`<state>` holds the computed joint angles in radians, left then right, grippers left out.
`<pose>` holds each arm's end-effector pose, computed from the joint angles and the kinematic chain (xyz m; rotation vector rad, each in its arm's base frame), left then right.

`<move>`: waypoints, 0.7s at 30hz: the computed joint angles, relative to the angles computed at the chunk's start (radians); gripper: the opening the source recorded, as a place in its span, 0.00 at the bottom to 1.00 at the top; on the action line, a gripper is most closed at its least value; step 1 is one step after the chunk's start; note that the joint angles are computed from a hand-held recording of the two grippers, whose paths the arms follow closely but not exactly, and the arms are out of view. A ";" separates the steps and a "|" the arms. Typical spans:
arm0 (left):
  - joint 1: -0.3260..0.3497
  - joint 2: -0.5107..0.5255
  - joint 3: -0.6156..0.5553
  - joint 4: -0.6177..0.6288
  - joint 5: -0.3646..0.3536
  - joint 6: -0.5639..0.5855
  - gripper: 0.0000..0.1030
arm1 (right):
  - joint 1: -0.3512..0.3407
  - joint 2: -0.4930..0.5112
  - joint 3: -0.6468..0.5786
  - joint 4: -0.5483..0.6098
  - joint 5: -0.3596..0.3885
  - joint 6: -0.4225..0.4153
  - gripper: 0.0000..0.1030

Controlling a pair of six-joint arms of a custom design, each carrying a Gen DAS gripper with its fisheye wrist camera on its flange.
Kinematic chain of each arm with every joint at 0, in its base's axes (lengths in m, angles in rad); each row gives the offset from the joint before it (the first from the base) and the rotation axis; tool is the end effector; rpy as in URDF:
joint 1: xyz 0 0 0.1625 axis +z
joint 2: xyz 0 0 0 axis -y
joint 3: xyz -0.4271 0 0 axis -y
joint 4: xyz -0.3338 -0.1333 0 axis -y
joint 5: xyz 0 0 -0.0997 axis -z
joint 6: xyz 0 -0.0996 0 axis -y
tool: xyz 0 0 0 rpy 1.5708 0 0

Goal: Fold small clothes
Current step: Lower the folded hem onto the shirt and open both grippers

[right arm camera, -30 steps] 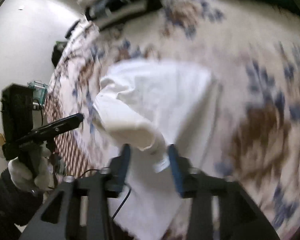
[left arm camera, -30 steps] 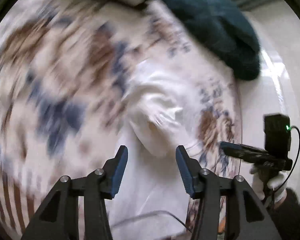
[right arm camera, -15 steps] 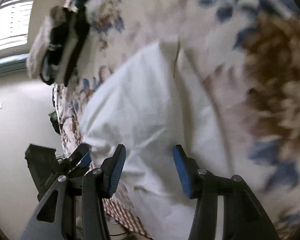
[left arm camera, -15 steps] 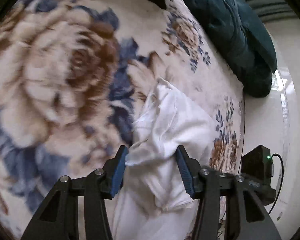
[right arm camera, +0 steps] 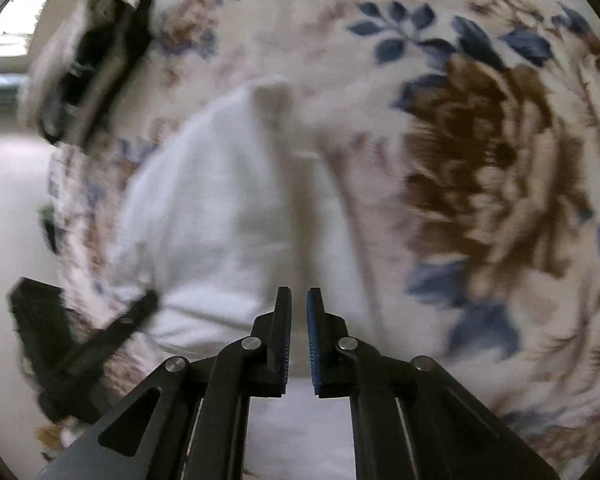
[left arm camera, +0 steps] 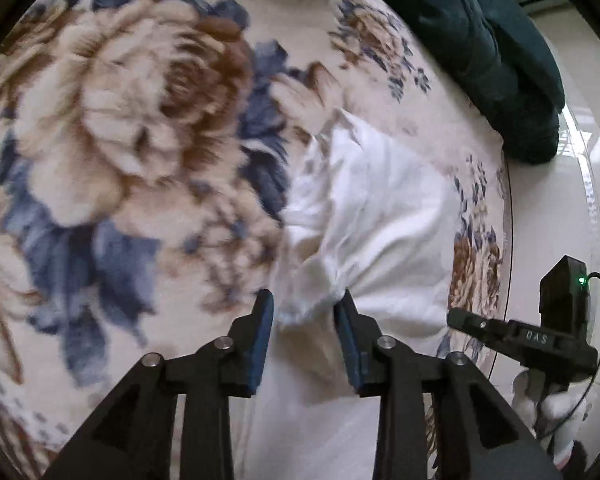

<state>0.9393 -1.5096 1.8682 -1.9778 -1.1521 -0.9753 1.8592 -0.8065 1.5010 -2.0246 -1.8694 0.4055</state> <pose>-0.1211 -0.4599 0.3856 -0.5012 2.8013 -0.4830 0.2778 -0.5707 0.1410 -0.1120 -2.7735 -0.1737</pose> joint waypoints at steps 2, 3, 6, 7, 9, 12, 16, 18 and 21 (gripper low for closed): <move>-0.028 -0.015 -0.032 0.048 0.058 -0.012 0.29 | -0.007 -0.019 0.003 -0.027 0.013 0.009 0.11; -0.045 -0.018 -0.050 0.045 0.099 0.003 0.29 | -0.006 -0.030 0.015 -0.083 0.028 0.001 0.14; -0.020 0.021 -0.072 -0.087 0.072 0.091 0.48 | -0.013 -0.031 0.033 -0.228 0.154 -0.044 0.33; 0.000 0.047 -0.079 -0.137 0.046 0.124 0.52 | -0.022 -0.011 0.027 -0.256 0.223 -0.051 0.42; 0.059 0.116 -0.118 -0.155 -0.009 0.173 0.52 | -0.041 0.039 0.005 -0.271 0.328 -0.058 0.55; 0.126 0.201 -0.181 -0.018 0.028 0.181 0.53 | -0.031 0.135 -0.100 -0.155 0.214 -0.077 0.56; 0.153 0.146 -0.148 -0.089 -0.067 0.158 0.52 | -0.018 0.116 -0.125 -0.081 0.029 -0.057 0.55; 0.132 0.109 -0.117 -0.120 -0.083 0.126 0.53 | -0.033 0.059 -0.076 -0.115 0.081 -0.061 0.57; 0.100 0.081 -0.073 -0.113 -0.100 0.076 0.53 | -0.059 0.000 0.001 -0.110 0.184 -0.048 0.62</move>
